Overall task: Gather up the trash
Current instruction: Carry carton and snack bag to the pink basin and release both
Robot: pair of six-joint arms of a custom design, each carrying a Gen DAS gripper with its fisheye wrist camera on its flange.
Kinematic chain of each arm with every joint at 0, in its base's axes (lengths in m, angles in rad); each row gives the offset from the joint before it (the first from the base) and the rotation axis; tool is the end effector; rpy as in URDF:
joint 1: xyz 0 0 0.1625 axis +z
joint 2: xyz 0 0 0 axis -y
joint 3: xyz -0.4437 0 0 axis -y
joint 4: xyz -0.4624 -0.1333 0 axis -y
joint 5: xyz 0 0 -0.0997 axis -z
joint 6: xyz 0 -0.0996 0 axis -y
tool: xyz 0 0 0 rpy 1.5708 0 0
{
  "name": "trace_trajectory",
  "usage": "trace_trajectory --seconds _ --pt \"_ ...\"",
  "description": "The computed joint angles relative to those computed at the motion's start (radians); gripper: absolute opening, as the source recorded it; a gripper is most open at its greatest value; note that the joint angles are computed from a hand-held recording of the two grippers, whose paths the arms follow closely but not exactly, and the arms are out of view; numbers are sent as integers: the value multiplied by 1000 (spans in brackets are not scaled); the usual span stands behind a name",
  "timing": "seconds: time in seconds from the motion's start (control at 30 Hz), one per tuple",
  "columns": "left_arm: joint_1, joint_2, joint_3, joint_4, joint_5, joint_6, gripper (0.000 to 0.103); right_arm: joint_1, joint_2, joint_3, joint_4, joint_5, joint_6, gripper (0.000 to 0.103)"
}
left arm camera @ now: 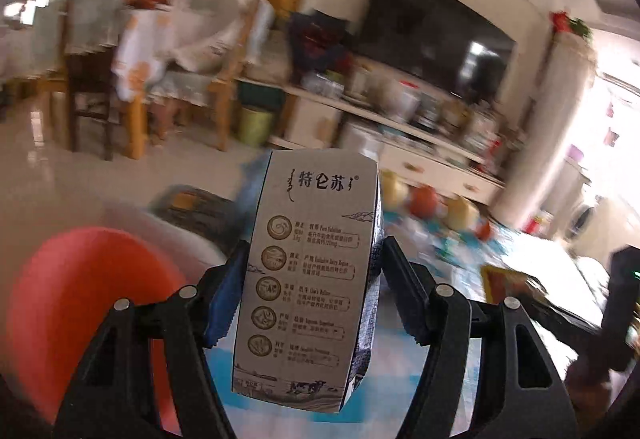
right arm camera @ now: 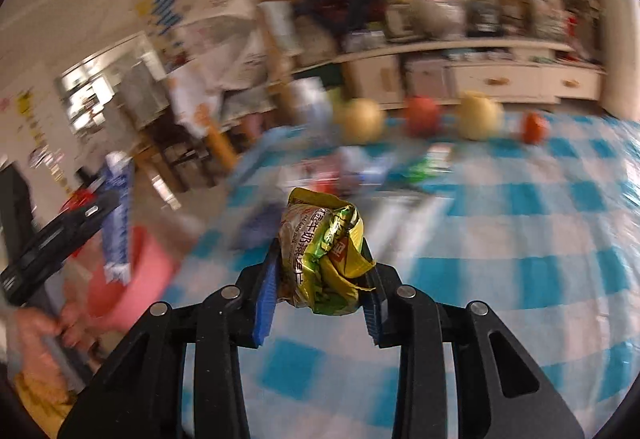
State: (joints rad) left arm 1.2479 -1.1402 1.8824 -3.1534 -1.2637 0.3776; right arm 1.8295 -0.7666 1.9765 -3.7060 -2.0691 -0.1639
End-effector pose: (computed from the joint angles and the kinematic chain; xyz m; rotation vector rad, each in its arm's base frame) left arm -0.0555 -0.6808 0.2641 0.7208 2.4954 -1.1464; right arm 0.2396 -0.5704 0.0647 0.2077 -2.4350 1.2370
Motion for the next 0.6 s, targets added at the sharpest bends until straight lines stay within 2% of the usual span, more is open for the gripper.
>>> trace_trajectory --seconds 0.13,0.23,0.4,0.53,0.6 --pt "38 -22 -26 -38 64 -56 67 63 84 -130 140 88 1 37" --pt "67 -27 -54 -41 121 -113 67 110 176 -272 263 141 -25 37" --pt "103 -15 -104 -23 193 -209 67 146 312 -473 409 170 -61 38" --pt "110 8 -137 -50 283 -211 68 153 418 -623 523 153 -66 41" --pt "112 22 -155 -60 315 -196 72 150 446 -656 553 144 -74 55"
